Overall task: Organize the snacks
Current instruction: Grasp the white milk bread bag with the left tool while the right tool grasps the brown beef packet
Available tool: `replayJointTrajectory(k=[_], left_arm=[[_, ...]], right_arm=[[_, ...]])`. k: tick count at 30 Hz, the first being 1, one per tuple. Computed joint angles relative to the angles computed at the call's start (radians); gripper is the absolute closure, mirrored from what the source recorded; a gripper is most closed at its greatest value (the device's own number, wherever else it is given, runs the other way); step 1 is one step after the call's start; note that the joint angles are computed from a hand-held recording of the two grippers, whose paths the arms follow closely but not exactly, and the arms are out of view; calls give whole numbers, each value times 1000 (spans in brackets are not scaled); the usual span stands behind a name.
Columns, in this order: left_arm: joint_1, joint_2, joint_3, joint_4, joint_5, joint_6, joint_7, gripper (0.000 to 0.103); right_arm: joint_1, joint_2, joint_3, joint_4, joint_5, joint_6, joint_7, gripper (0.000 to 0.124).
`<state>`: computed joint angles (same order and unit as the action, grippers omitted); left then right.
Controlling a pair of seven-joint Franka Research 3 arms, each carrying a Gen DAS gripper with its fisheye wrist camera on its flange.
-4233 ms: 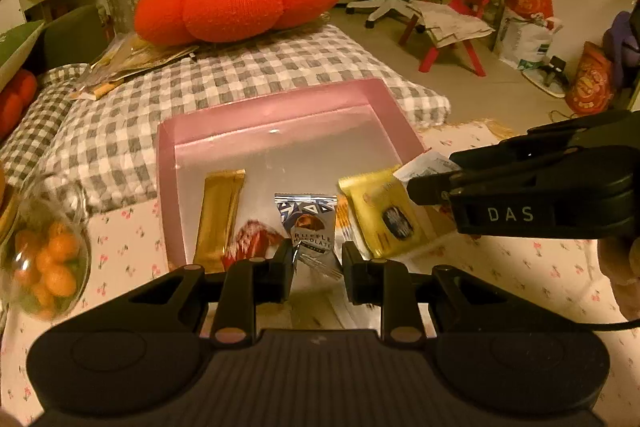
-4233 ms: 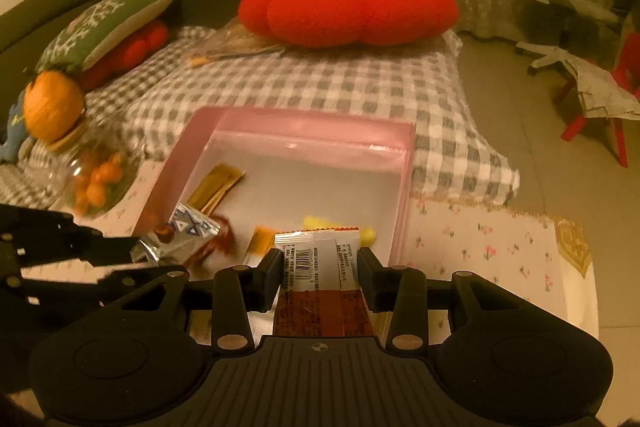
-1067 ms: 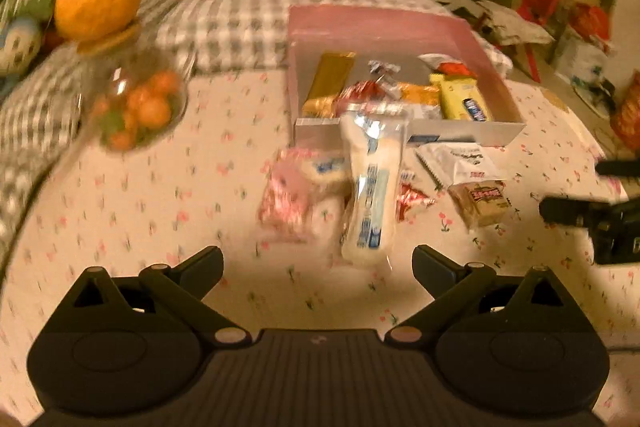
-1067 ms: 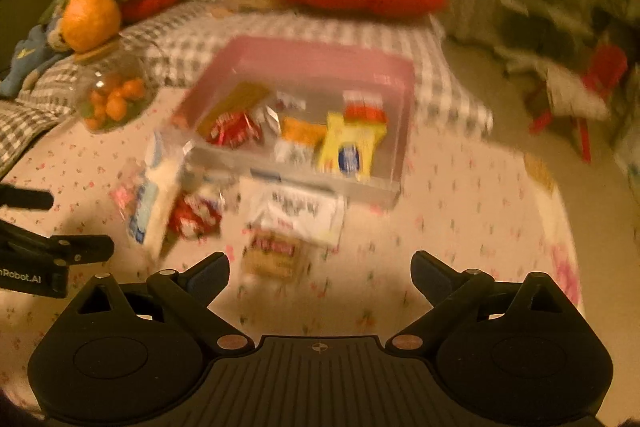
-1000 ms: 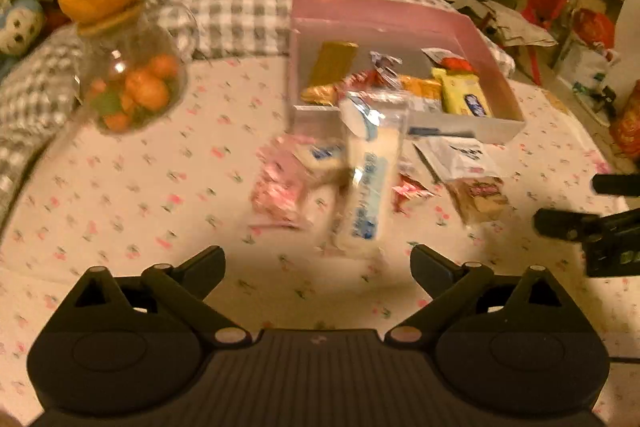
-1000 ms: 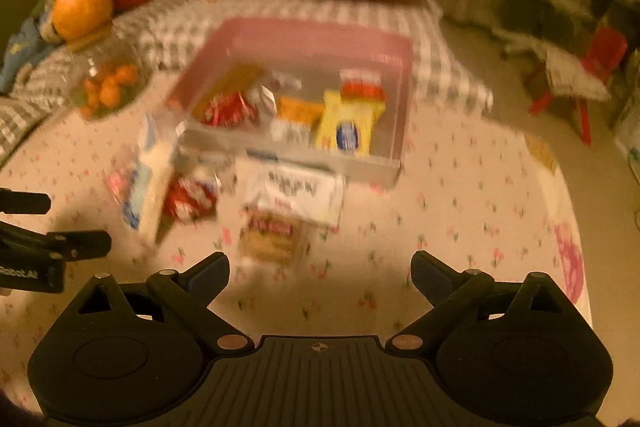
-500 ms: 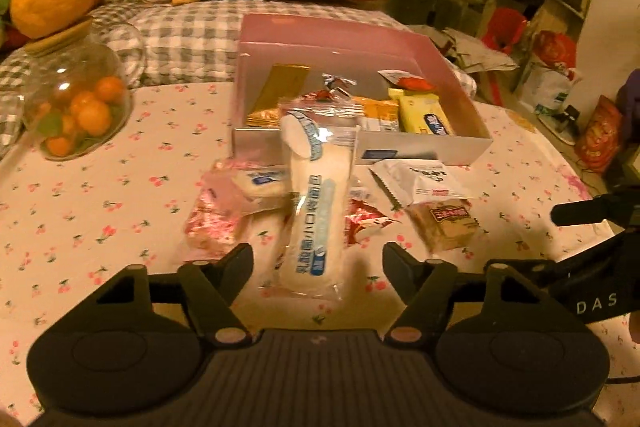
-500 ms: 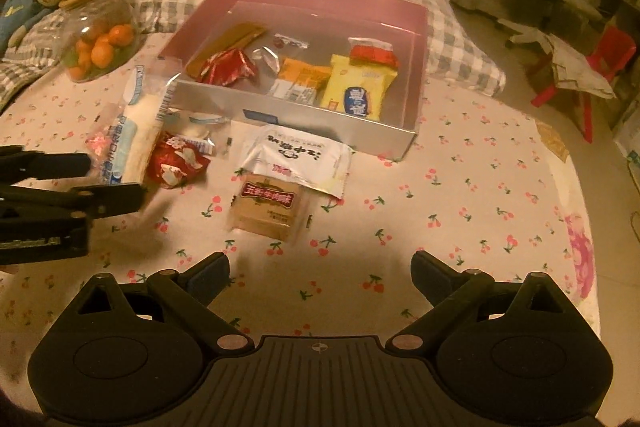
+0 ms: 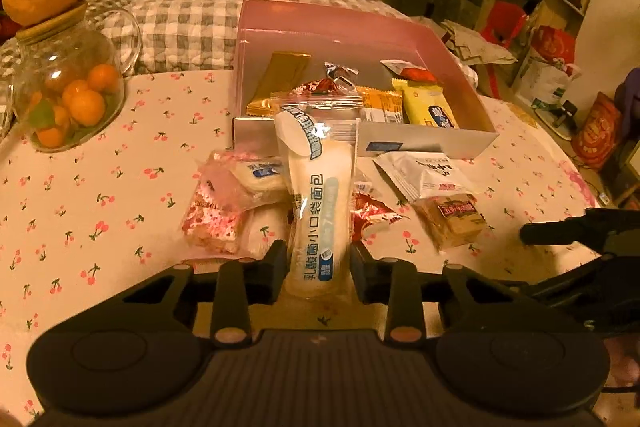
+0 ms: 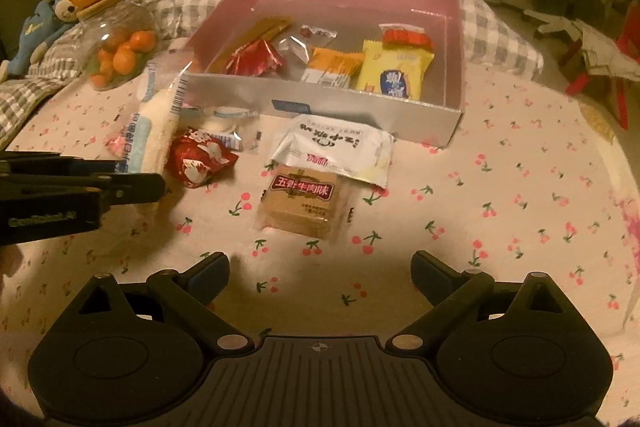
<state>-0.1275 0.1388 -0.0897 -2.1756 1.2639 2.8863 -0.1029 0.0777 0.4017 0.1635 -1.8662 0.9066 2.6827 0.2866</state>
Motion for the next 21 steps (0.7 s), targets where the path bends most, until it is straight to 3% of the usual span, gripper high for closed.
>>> replayJointTrajectory(k=[10, 13, 15, 20, 21], left_arm=[[33, -74, -43, -114, -462, 61, 404, 86], [39, -95, -67, -142, -692, 32, 592, 86], [32, -104, -67, -150, -742, 9, 609, 86], [20, -89, -40, -136, -572, 33, 419, 57], [18, -84, -32, -130, -520, 43, 362, 45]], right_arm=[[-10, 24, 41, 3, 105, 72, -104, 25], [-8, 33, 49, 10, 130, 96, -123, 25], [-6, 38, 54, 15, 144, 108, -128, 25], [-6, 50, 73, 25, 183, 139, -161, 26], [-6, 52, 75, 27, 190, 143, -168, 27]])
